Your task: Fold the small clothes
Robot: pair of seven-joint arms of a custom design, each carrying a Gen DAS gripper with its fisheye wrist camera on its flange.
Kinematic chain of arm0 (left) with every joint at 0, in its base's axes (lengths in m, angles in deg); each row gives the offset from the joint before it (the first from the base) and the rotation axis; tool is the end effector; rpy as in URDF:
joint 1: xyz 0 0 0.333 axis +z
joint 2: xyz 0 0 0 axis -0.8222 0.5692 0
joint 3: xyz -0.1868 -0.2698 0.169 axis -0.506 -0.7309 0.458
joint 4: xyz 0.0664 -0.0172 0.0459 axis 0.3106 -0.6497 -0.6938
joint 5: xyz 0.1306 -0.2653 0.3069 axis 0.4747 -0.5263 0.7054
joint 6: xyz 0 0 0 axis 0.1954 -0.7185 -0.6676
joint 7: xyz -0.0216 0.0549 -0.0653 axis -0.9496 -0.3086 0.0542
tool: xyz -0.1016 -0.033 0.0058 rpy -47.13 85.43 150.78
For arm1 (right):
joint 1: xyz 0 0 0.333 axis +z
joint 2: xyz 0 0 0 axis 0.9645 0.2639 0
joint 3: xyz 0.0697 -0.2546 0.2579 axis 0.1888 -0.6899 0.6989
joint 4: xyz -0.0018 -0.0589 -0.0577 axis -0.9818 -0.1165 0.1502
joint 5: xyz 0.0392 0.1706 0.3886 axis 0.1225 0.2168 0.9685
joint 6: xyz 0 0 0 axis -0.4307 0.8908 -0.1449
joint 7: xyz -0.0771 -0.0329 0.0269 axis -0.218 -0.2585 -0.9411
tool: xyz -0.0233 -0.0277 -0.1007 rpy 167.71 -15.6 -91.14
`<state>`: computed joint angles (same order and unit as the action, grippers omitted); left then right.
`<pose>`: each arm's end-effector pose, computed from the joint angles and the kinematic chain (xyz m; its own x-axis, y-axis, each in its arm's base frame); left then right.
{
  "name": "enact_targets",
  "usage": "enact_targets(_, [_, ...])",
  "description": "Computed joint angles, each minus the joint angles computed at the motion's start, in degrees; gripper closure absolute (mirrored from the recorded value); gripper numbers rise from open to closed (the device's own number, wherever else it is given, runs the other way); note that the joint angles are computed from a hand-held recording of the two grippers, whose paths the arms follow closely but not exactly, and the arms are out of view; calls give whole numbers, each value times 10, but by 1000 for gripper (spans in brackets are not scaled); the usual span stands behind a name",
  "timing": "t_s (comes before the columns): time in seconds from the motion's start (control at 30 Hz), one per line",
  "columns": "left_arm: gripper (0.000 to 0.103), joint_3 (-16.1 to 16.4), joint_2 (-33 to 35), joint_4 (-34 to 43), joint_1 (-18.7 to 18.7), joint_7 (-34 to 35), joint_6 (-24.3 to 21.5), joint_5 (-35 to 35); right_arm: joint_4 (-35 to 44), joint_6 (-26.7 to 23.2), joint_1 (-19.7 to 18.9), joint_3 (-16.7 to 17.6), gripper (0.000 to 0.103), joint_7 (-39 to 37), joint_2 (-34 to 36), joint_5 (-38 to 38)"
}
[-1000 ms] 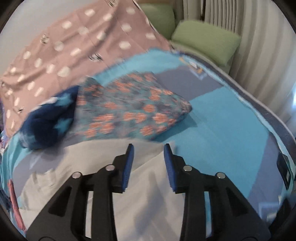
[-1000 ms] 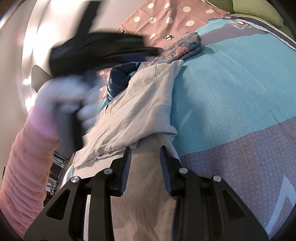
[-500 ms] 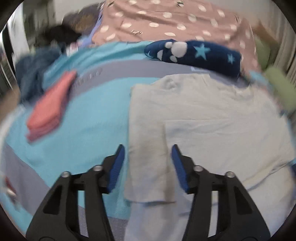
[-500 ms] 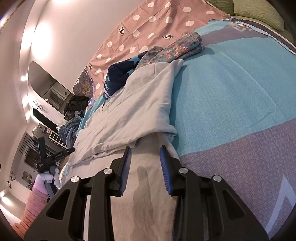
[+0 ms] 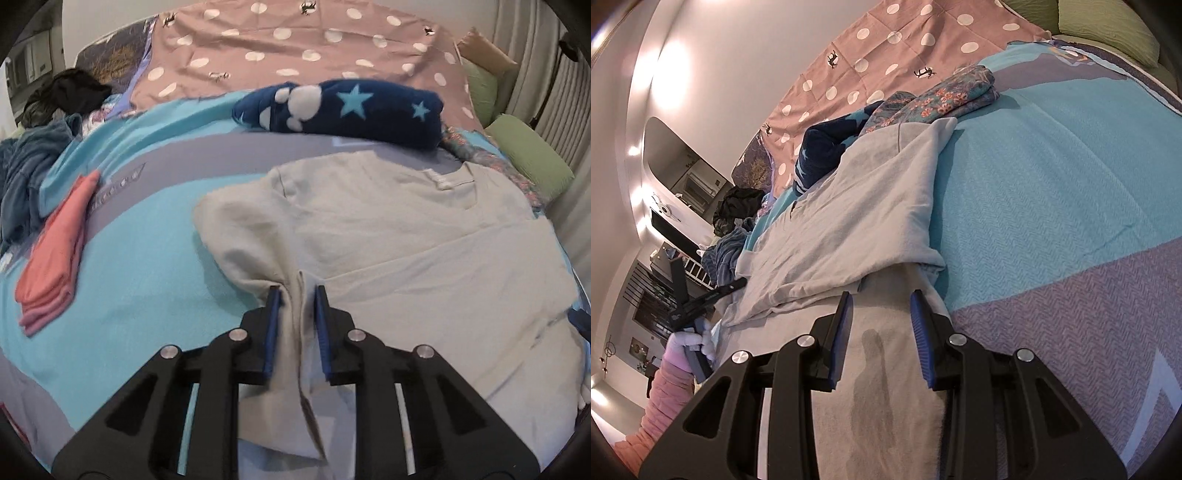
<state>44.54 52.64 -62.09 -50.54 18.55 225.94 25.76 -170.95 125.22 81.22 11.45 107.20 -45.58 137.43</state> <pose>0.5652 -0.0309 0.5793 0.2908 -0.9558 0.0444 -0.7402 -0.2541 -0.6226 0.6133 0.0829 0.5389 0.3806 -0.6905 -0.6151 -0.8348 0.0297 -0.5498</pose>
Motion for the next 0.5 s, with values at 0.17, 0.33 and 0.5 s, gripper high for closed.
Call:
enact_targets(0.17, [49,-27,-32,-7,26,-77,-52,113,-1,5,1,1,70,2,0,-2])
enact_targets(0.33, [48,-23,-63,-35,36,-120,-71,169,0,7,2,1,70,3,0,-2])
enact_targets(0.5, [71,37,-83,-78,-4,-45,47,11,1,6,2,1,70,3,1,-1])
